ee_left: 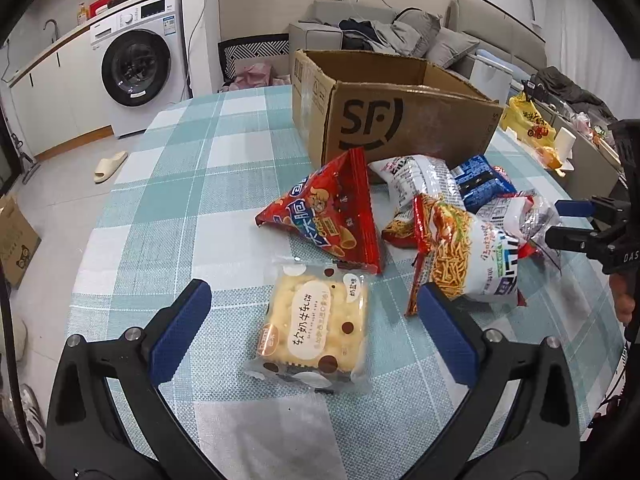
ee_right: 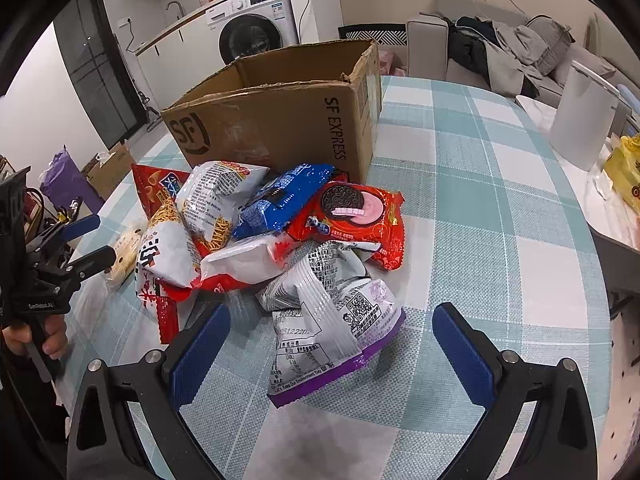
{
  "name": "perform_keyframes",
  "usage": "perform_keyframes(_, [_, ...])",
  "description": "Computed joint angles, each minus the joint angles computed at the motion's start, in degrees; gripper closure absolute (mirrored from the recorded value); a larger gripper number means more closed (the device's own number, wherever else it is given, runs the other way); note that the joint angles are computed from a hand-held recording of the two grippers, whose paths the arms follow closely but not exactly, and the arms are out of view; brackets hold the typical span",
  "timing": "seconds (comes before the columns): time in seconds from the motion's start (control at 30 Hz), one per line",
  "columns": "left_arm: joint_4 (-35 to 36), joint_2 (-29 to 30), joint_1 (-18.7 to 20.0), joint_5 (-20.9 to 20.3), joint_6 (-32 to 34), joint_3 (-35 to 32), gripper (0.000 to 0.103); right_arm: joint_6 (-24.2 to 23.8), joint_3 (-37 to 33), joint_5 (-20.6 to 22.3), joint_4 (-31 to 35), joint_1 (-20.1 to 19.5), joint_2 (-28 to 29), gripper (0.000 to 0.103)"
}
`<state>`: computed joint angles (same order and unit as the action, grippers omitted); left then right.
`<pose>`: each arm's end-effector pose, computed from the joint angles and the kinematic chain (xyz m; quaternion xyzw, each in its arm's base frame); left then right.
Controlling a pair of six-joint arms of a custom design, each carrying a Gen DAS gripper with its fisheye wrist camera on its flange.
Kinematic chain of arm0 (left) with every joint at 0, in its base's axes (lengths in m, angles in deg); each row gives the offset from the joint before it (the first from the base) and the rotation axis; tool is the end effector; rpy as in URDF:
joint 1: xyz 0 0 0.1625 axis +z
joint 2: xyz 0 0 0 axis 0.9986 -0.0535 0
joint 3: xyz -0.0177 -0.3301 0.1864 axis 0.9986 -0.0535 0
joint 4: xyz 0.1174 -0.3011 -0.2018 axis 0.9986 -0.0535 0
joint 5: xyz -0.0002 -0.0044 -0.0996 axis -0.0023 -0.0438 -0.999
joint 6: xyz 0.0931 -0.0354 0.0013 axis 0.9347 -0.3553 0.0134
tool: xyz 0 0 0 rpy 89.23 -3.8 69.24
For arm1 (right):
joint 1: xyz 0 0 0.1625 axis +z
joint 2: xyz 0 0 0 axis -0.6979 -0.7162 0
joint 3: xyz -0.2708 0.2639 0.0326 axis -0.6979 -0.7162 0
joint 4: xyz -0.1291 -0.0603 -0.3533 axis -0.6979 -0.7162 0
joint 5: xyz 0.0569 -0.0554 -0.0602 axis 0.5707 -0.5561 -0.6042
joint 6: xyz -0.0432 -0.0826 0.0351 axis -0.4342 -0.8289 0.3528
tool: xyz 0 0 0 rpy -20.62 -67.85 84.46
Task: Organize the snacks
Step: 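Move both tools back toward the remaining snacks on the table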
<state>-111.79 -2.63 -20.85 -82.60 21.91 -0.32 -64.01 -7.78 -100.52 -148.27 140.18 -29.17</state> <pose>-0.1459 -0.7623 0.1430 0.3698 0.8750 -0.2221 0.2199 0.1448 -0.6830 0.1315 0.0533 -0.8904 0.3169 0.3223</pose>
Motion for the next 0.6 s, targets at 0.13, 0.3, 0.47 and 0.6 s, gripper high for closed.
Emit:
perform_keyframes(0.13, [2.1, 1.1, 0.3, 1.3, -0.4, -1.6, 0.001, 0.5, 0.1, 0.1, 0.5, -0.2, -0.1, 0.000])
perform_keyframes(0.3, [4.3, 2.2, 0.5, 2.2, -0.8, -3.1, 0.001, 0.8, 0.1, 0.6, 0.9, -0.5, -0.1, 0.000])
perform_keyframes(0.47, [5.0, 2.9, 0.6, 2.6, -0.4, -3.8, 0.001, 1.2, -0.3, 0.4, 0.5, -0.7, 0.3, 0.000])
perform_keyframes(0.6, [5.7, 3.4, 0.7, 3.1, -0.3, -4.4, 0.001, 1.4, -0.8, 0.0, 1.2, -0.8, 0.7, 0.000])
